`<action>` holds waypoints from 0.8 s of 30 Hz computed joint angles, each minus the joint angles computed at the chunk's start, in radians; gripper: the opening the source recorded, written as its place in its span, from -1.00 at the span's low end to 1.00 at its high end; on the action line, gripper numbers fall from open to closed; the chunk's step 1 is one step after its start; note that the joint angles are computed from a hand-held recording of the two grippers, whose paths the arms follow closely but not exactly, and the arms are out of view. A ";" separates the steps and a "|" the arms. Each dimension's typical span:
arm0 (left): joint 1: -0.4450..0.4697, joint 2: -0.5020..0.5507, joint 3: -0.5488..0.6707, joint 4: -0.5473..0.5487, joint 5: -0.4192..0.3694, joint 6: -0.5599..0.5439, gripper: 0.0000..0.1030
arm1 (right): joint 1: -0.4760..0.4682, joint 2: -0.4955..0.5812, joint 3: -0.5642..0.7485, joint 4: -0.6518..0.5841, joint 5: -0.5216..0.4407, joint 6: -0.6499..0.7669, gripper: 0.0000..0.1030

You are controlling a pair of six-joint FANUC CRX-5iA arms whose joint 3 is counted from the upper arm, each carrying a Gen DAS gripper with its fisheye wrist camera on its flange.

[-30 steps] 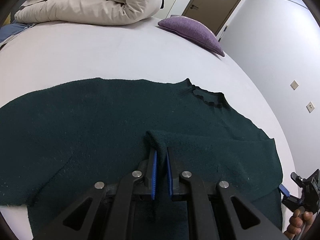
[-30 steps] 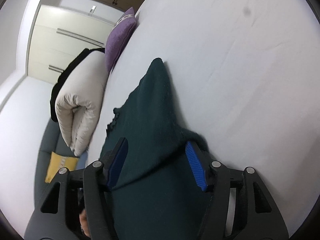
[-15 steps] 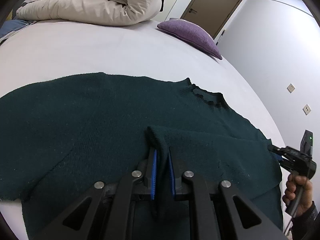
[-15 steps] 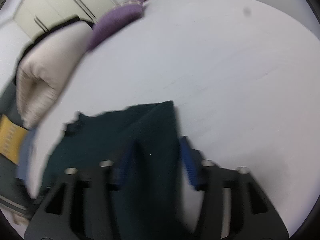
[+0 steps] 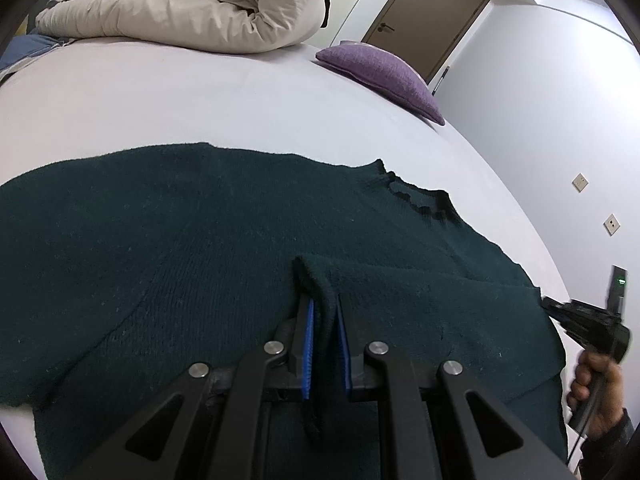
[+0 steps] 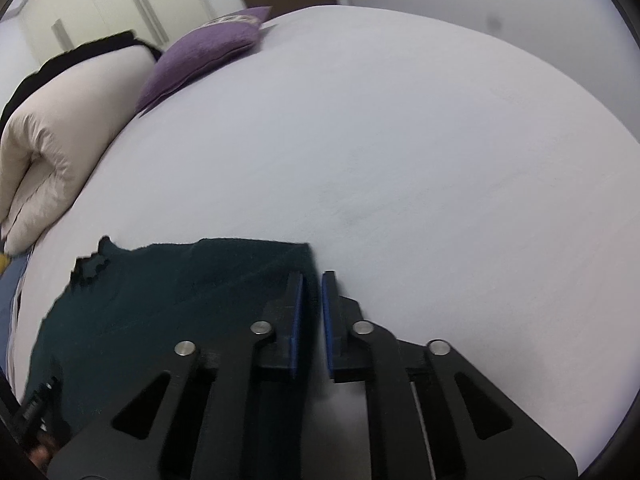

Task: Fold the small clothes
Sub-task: 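Fold the sleeve across the sweater body with the right gripper while the left gripper pinches the body, then grasp the other sleeve with the left gripper and lay it across the body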

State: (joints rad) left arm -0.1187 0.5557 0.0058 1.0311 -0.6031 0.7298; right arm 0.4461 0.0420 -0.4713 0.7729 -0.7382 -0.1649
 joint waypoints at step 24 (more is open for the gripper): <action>0.229 -0.292 -0.332 0.312 0.050 -0.157 0.91 | 0.313 -0.129 -0.073 0.216 -0.039 -0.262 -0.02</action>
State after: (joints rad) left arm 0.1100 0.2642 -0.3263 1.3430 -0.5536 0.5723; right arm 0.7588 -0.0872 -0.5440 0.9891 -0.7776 -0.4266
